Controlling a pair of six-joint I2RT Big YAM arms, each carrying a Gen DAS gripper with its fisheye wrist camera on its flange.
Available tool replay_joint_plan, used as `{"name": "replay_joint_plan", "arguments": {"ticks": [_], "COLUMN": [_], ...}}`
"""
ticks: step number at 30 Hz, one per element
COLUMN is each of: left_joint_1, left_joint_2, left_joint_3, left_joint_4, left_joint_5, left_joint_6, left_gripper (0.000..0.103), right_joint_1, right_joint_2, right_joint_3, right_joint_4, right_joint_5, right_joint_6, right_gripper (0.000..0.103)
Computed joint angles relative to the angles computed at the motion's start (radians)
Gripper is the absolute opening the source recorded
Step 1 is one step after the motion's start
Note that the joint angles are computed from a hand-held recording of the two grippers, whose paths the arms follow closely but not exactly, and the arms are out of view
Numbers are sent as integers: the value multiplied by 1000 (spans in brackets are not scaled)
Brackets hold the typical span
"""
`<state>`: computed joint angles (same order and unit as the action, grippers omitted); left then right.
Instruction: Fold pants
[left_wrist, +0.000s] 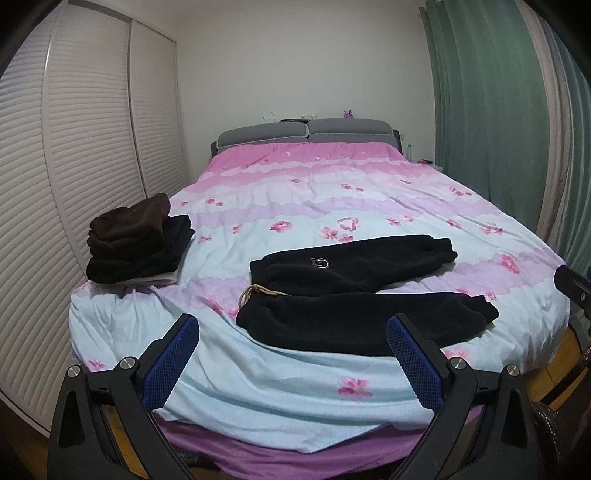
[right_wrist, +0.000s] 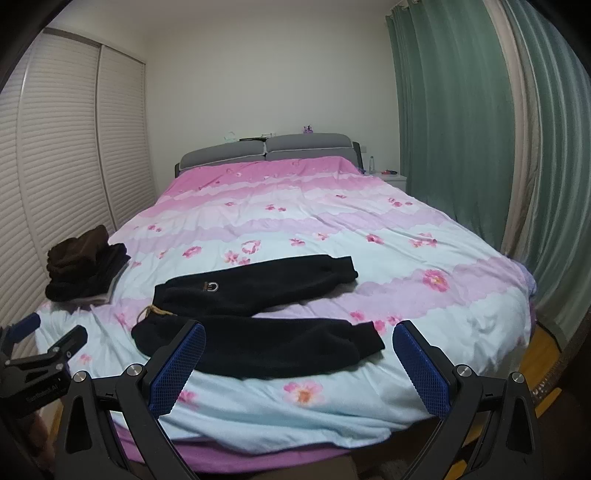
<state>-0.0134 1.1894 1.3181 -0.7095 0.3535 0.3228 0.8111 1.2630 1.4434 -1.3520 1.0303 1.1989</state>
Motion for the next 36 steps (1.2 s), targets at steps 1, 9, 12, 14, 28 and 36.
{"name": "replay_joint_plan", "arguments": {"ticks": [1,9,12,14,28,36], "left_joint_1": [-8,-83,-120,-146,-297,-378], "left_joint_2": [15,136,201,252,674,915], "left_joint_3": [12,122,184,235,742,1036], "left_joint_4": [1,38,43,43,-150,-284], "left_joint_5": [-6,-58,-77,-80,-113,-144], "left_joint_6": [-1,-17,-16,-7,-33,-11], "left_gripper": [103,103,103,103,103,98], "right_joint_1": [-16,-175,-242,-297,-635,-799], "right_joint_2": [-1,-1,10,19,201,377], "right_joint_3": [-2,-12,-2,6,148,259], "right_joint_4": [30,211,253,294,421,422], "right_joint_5": [-6,-99,-133,-169,-416,-722], "right_joint_6": [-33,-244,-311,-363,-664,-877], "right_gripper": [103,103,103,103,103,101]}}
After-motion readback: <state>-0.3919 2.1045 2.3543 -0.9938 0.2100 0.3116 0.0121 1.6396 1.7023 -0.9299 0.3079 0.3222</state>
